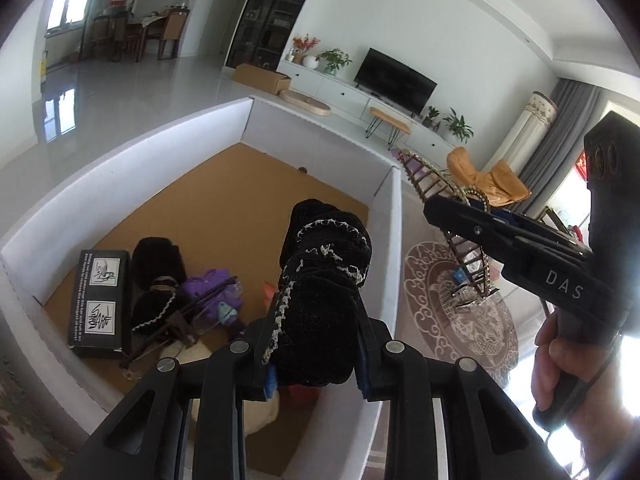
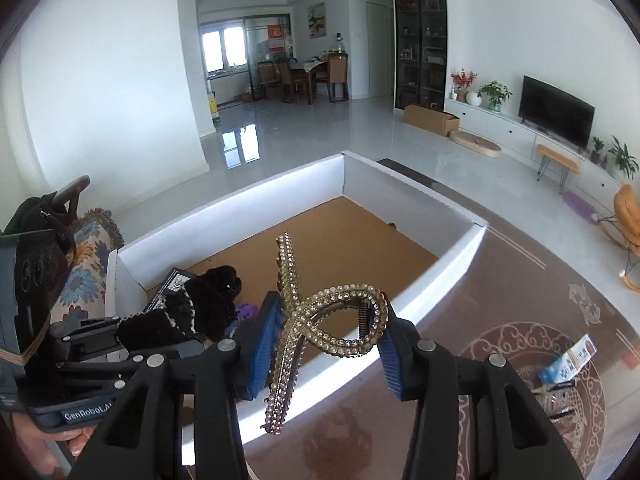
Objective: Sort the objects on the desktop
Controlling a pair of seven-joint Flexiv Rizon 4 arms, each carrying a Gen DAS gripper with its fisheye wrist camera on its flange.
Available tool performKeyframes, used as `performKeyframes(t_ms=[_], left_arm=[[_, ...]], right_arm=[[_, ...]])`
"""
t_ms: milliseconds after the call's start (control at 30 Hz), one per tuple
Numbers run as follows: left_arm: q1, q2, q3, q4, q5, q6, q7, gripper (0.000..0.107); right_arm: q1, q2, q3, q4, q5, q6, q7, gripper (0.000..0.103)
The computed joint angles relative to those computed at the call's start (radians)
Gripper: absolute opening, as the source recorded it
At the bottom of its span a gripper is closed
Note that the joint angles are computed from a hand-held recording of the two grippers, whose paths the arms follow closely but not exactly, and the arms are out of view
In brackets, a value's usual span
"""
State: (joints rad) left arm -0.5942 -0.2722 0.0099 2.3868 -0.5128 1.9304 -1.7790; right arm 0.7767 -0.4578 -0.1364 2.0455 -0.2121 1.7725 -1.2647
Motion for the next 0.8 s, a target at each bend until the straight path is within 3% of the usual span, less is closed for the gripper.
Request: performKeyframes(t_ms=[67, 133, 200, 267, 300, 400, 433, 500, 600, 667, 700, 800], left_arm=[[-0.024, -0.006, 0.037, -0.001, -0.042, -0.055, 0.01, 0.03], [-0.126, -0.031, 0.141, -0.026, -0.097, -0.126, 0.023, 0.034], [-0.23, -0.061, 0.258, -0.052, -0.116, -0.206, 0.003, 0.049], [-0.333, -0.092, 0.374, -0.072, -0.085, -0.238, -0.027, 0.057], [-0.397, -0.111, 0.443, -0.089, -0.067, -0.258, -0.049, 0.064], [-0.552, -0.158, 0.597, -0.114, -0.029, -0.261, -0.134, 0.071], [-0.589, -0.168, 0.626, -0.112, -0.021, -0.24, -0.164, 0.071], [-0.619, -0.172, 0.633, -0.106, 0.0, -0.177, -0.209, 0.071], [-0.593, -0.169, 0.561, -0.121, 0.01, -0.076, -0.205, 0.071], [-0.555, -0.163, 0.486, -0.135, 0.035, -0.012, -0.193, 0.073], [-0.541, -0.165, 0.455, -0.151, 0.046, 0.008, -0.181, 0.079], [-0.548, -0.175, 0.399, -0.194, 0.049, 0.043, -0.119, 0.093]], right_arm=[[-0.035, -0.073, 0.059, -0.104, -0.033, -0.084, 0.014, 0.046], [-0.086, -0.142, 0.129, -0.19, -0.061, -0.153, 0.035, 0.047], [-0.139, -0.2, 0.204, -0.263, -0.072, -0.227, 0.056, 0.051], [-0.201, -0.245, 0.284, -0.321, -0.066, -0.288, 0.064, 0.079], [-0.237, -0.26, 0.331, -0.338, -0.052, -0.302, 0.053, 0.083], [-0.266, -0.241, 0.351, -0.298, -0.018, -0.221, 0.045, 0.084], [-0.237, -0.215, 0.323, -0.276, 0.06, -0.185, -0.016, 0.085], [-0.114, -0.151, 0.185, -0.199, 0.209, -0.086, -0.119, 0.09], [0.096, -0.087, -0.059, -0.051, 0.413, 0.108, -0.234, 0.102], [0.192, -0.082, -0.222, 0.081, 0.397, 0.256, -0.151, 0.103], [0.233, -0.092, -0.304, 0.144, 0.38, 0.302, -0.088, 0.103], [0.256, -0.111, -0.388, 0.256, 0.479, 0.289, -0.072, 0.103]])
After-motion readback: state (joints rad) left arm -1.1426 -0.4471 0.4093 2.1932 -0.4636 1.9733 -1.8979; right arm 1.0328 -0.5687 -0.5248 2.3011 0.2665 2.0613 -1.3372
